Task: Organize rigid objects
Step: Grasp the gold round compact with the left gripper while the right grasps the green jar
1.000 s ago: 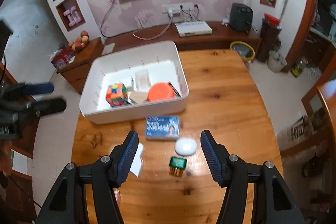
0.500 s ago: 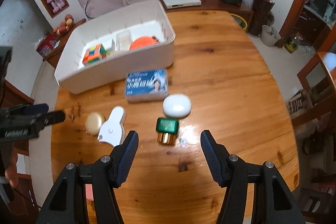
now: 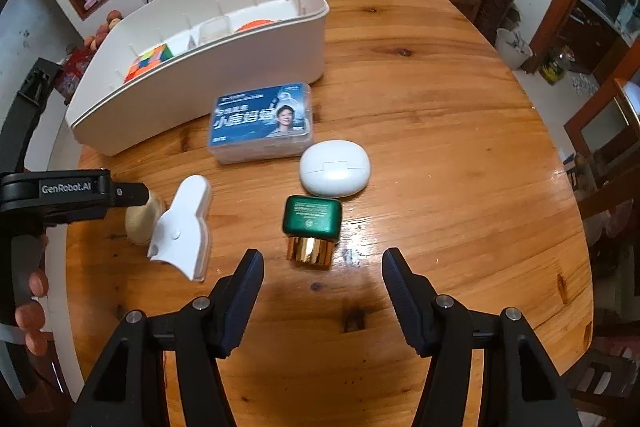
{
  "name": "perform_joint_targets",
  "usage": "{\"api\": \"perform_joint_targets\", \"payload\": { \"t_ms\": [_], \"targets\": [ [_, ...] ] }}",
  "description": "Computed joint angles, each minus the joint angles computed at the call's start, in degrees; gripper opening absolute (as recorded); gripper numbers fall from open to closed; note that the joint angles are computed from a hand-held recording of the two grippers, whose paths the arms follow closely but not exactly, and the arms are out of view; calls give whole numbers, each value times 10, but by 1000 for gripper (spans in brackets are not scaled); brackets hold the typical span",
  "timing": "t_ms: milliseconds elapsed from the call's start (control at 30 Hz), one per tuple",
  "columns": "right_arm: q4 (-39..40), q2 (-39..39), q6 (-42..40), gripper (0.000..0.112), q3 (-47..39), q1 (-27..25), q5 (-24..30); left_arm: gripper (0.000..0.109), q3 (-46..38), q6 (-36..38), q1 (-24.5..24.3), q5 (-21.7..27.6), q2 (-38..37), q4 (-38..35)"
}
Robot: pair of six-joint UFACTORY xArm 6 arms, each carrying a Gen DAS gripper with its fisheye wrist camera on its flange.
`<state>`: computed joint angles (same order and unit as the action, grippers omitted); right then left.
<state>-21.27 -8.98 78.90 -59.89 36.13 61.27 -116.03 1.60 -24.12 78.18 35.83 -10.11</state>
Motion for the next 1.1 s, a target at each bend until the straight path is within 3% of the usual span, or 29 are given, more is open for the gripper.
{"api": "perform_joint_targets", "payload": {
  "t_ms": [233,567,700,1033,1100],
  "targets": [
    [9,-2,-1,62,16,-19,-15,83,3,-15,-4,1,9,20],
    [25,8,-12,62,27,-37,-40,83,115,-8,-12,-69,-54,65],
    [32,18,-20,62,25,-41,-56,83,138,-4,-9,-59,-70,75],
    [44,54,-39,62,5,-47,-72,83,236,9,-13,-124,-125,83],
    [44,60,-41,53,4,-48,-74,83,246,11,-15,-131,-131,84]
  ]
}}
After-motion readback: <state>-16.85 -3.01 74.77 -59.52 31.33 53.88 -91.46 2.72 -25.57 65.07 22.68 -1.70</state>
